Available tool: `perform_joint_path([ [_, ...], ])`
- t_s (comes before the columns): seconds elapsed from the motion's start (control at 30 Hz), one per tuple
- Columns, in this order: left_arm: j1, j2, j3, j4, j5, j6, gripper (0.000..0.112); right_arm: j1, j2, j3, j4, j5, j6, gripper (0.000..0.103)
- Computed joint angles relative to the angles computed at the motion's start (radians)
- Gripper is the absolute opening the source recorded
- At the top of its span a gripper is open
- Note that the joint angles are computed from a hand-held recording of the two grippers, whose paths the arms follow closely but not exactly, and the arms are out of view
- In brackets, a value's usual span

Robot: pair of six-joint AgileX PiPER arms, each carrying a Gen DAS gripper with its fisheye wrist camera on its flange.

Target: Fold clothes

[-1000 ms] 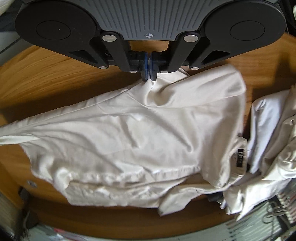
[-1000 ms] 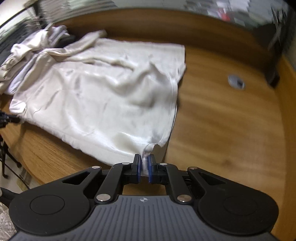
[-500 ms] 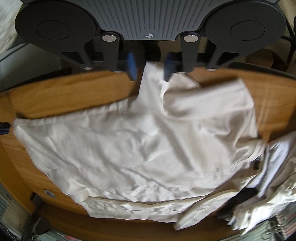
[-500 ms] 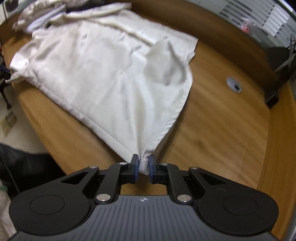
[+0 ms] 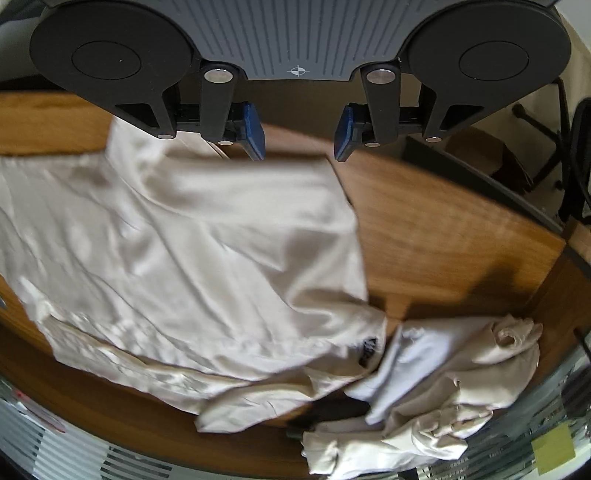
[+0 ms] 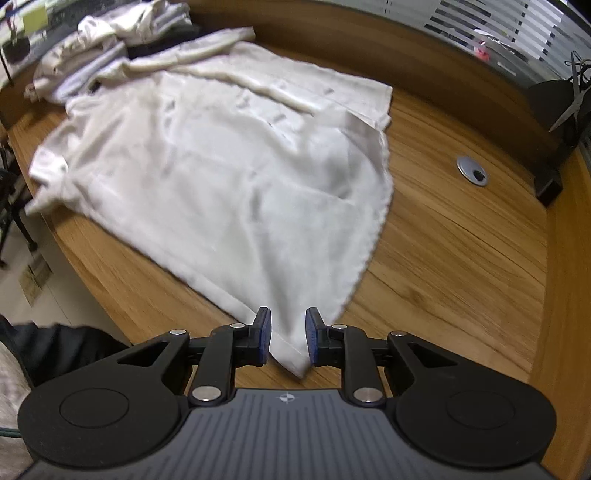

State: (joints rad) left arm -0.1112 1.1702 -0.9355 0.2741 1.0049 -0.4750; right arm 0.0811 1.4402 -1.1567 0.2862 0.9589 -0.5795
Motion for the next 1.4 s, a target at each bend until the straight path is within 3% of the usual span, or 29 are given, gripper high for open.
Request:
perform_joint_path([
  [0.27,0.238,0.15,-0.1,-0.108,-0.181,0.41,0.049,0.185,0.025,-0.056,-0.034,-0.047,0.24,0.023],
  [0.4,0.349,0.266,-0.188,-0.205,-0.217,0.663,0.049,0.312,0.033,-0.075,-0.121,-0.087,0.458,0.023],
  [0.67,0.477,0.515,-0.392,-0.322,-0.174,1.111,0.049,0.599,0.081,-0.12,-0.399,-0.1,1.021,0.023],
  [0.93,0.513,0.665,-0.548,-0.437,-0.115,1.49,0.047,0.905,0.164,-0.222,-0.664,0.023,1.571,0.024],
  [1.07,0.507,0.728,-0.671,-0.519,-0.095,1.582,0.047,1.042,0.198,-0.267,-0.76,0.115,1.796,0.024],
  [1.23,0.489,0.829,-0.886,-0.572,-0.052,1.485,0.047,1.152,0.232,-0.301,-0.825,0.198,1.999,0.025],
  [1.4,0.526,0.918,-1.126,-0.654,0.119,1.376,0.048,1.201,0.265,-0.319,-0.848,0.203,2.124,0.027],
])
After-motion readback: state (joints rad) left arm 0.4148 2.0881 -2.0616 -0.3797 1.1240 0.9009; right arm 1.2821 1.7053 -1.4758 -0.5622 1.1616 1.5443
